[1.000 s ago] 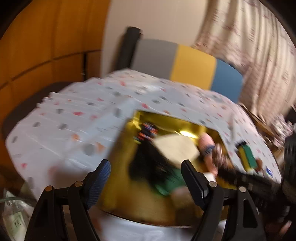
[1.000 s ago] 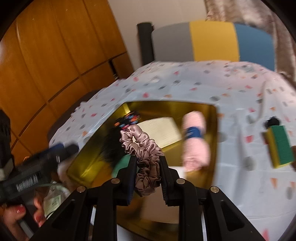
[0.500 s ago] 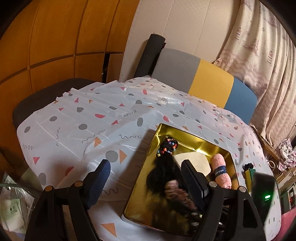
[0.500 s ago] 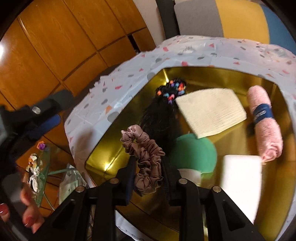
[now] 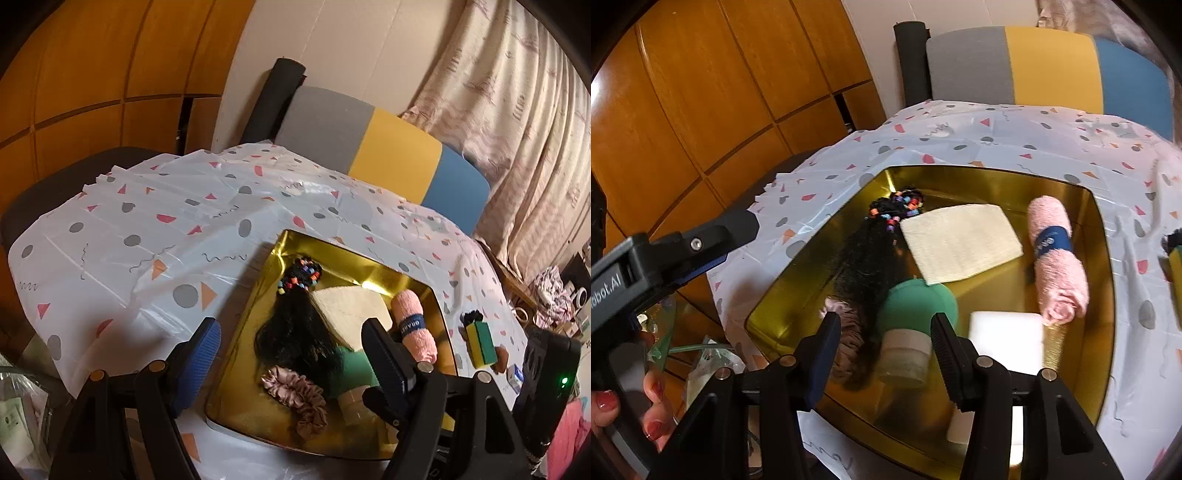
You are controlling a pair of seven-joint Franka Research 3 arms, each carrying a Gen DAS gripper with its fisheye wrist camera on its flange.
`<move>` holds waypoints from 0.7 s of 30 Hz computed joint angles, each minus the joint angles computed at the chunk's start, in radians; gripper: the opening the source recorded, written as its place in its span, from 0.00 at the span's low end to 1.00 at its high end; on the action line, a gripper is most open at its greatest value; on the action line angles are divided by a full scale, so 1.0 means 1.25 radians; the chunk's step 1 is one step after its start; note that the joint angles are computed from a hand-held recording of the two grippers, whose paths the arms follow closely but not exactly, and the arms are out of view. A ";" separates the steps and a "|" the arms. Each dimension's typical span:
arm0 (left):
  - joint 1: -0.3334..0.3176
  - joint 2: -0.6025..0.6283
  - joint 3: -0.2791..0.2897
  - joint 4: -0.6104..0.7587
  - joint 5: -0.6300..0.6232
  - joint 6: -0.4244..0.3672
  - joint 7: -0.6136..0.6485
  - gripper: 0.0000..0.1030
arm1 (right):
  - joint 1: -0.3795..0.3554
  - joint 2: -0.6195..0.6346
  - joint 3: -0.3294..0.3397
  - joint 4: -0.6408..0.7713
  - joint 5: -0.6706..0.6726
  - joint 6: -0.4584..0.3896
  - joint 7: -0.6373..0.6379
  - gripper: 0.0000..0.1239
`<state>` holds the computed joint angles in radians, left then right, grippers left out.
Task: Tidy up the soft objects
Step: 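Grasp the brown round sponge with the right tool while the left tool approaches the green sponge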
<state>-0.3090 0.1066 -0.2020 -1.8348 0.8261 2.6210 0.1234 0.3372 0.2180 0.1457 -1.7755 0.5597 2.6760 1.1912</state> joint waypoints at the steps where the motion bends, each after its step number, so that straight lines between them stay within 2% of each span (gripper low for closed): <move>1: -0.001 0.004 -0.002 0.003 -0.005 -0.001 0.007 0.78 | 0.001 -0.003 -0.002 -0.004 -0.003 0.002 0.003 0.42; 8: -0.007 0.024 -0.007 0.012 -0.051 0.024 0.066 0.78 | 0.008 -0.045 -0.022 -0.064 -0.067 0.046 0.041 0.42; 15: -0.026 0.061 -0.016 0.034 -0.120 0.083 0.175 0.78 | 0.007 -0.089 -0.065 -0.118 -0.228 0.095 0.184 0.42; 21: -0.049 0.084 -0.017 0.051 -0.162 0.117 0.257 0.78 | -0.027 -0.120 -0.093 -0.155 -0.357 0.118 0.315 0.44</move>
<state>-0.3700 0.2117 -0.2227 -1.7712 0.6241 2.7667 0.4452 0.3039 0.0678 0.0291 -1.9687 0.1133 2.8240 1.5851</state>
